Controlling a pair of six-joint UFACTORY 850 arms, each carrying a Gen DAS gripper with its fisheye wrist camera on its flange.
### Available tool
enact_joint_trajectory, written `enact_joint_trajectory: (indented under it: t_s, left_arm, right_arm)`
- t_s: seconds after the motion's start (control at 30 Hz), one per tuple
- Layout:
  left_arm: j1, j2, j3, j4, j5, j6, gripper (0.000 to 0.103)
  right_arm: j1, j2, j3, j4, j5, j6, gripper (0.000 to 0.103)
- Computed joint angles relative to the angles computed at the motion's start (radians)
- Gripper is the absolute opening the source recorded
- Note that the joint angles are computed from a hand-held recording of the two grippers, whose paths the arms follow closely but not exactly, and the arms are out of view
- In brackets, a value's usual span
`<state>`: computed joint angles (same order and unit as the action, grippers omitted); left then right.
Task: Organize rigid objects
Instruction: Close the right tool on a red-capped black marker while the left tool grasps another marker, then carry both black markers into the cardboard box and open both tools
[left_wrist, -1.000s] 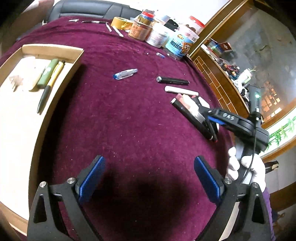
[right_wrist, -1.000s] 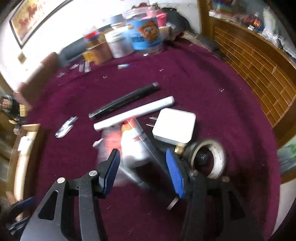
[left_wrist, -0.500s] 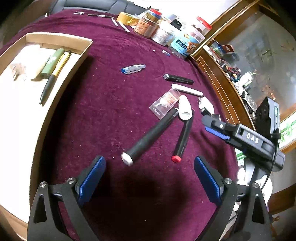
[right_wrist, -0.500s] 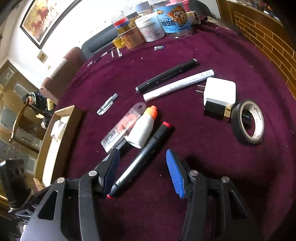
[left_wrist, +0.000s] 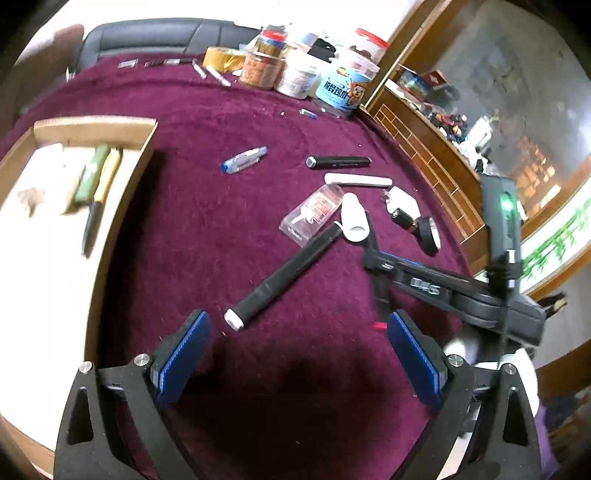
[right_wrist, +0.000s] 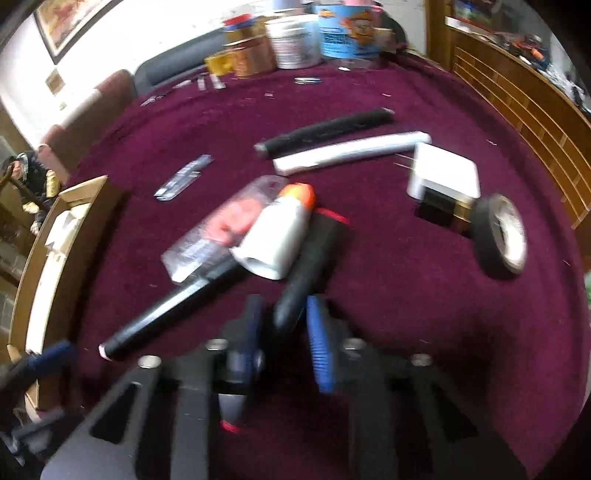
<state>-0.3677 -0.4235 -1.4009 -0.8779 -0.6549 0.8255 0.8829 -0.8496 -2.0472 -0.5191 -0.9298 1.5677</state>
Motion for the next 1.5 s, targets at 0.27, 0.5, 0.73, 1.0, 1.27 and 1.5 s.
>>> enact_joint_trajectory:
  t_s: [0.27,0.5,0.73,1.0,1.27,1.5]
  left_arm:
    - [-0.086,-0.066,-0.070,0.251,0.170,-0.061,0.092]
    - [-0.140,-0.113,-0.100,0.381,0.210,-0.062,0.018]
    - [-0.104,-0.107,-0.103,0.195,0.120,0.022,0.011]
    - [-0.032,0.005,-0.018,-0.075,0.038,0.218,0.011]
    - [0.057,0.054,0.033,-0.190,-0.008,0.267,0.011]
    - [0.162,0.003,-0.045,-0.031,0.060,0.096,0.011]
  right_arm:
    - [0.002,0.155,0.254,-0.066,0.133,0.175,0.013]
    - [0.007,0.169,0.282,-0.094,0.160,0.199,0.013]
    - [0.008,0.144,0.242,-0.087,0.114,0.160,0.013]
    - [0.015,0.180,0.306,-0.158,0.165,0.282,0.013]
    - [0.044,0.239,0.357,-0.291,0.255,0.425,0.013]
    - [0.028,0.136,0.148,-0.197,0.332,0.223,0.013]
